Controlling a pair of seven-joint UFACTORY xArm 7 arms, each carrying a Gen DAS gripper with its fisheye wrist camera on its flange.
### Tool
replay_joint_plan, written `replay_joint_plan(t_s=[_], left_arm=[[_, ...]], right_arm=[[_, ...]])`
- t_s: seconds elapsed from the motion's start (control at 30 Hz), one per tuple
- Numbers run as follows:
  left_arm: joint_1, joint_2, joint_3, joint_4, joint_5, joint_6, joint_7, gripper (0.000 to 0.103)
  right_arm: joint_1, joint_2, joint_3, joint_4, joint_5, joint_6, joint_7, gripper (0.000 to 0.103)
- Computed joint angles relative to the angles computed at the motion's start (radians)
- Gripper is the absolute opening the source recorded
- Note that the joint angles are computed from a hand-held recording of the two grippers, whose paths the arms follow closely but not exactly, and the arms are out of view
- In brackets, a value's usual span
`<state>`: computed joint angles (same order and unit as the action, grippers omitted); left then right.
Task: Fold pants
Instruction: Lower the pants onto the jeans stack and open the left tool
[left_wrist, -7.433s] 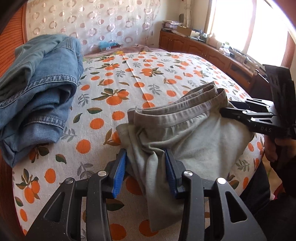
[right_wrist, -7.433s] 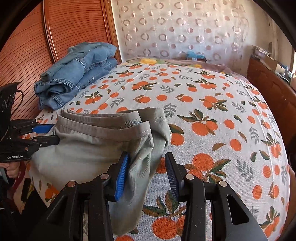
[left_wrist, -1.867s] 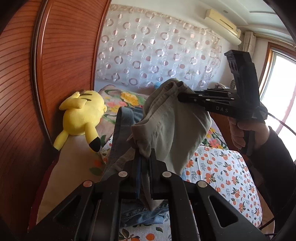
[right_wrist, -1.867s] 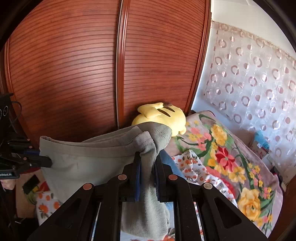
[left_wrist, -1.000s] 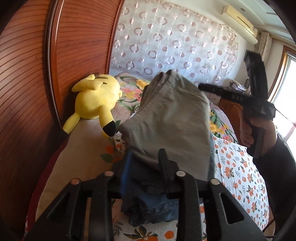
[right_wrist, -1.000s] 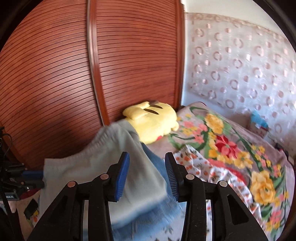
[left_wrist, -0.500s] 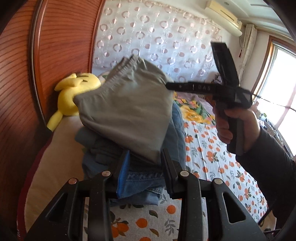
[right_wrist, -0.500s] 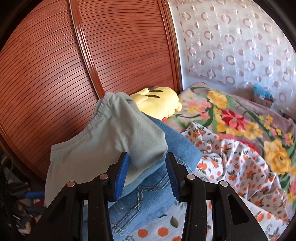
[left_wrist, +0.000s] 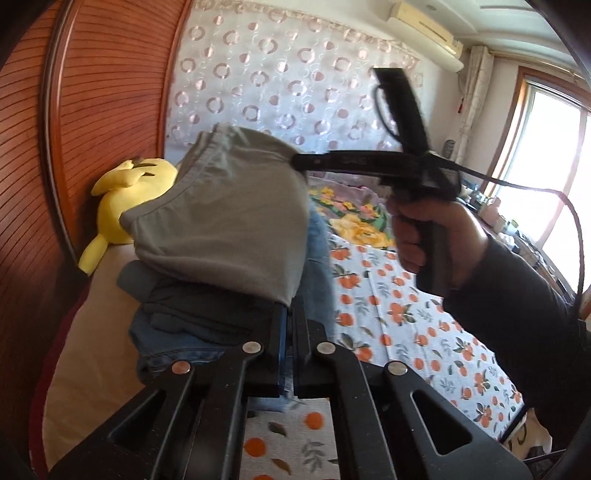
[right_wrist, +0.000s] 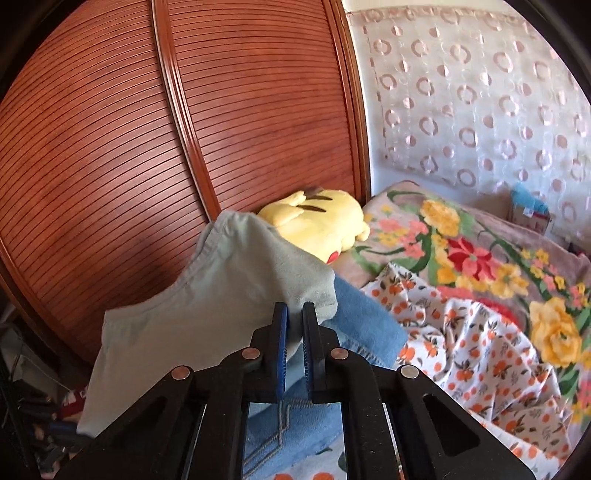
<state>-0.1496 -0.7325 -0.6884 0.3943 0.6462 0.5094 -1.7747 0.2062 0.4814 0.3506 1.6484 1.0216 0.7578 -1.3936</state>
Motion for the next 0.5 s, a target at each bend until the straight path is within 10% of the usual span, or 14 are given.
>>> replay_joint_plan(t_s=[0.17,0.5], left_arm=[[-0.028,0.025,0.026,0.009,-0.029,0.035,0.004,0.003],[-0.1,0.002,0.042,0.034,-0.051,0.231,0.025,0.037]], right_arm=[[-0.008,-0.031,-0.008,-0.05,-0.002,-0.008,0.002,0.011],[-0.036,-0.226,-0.058,-0.272,0.139,0.005,-0.157,0.019]])
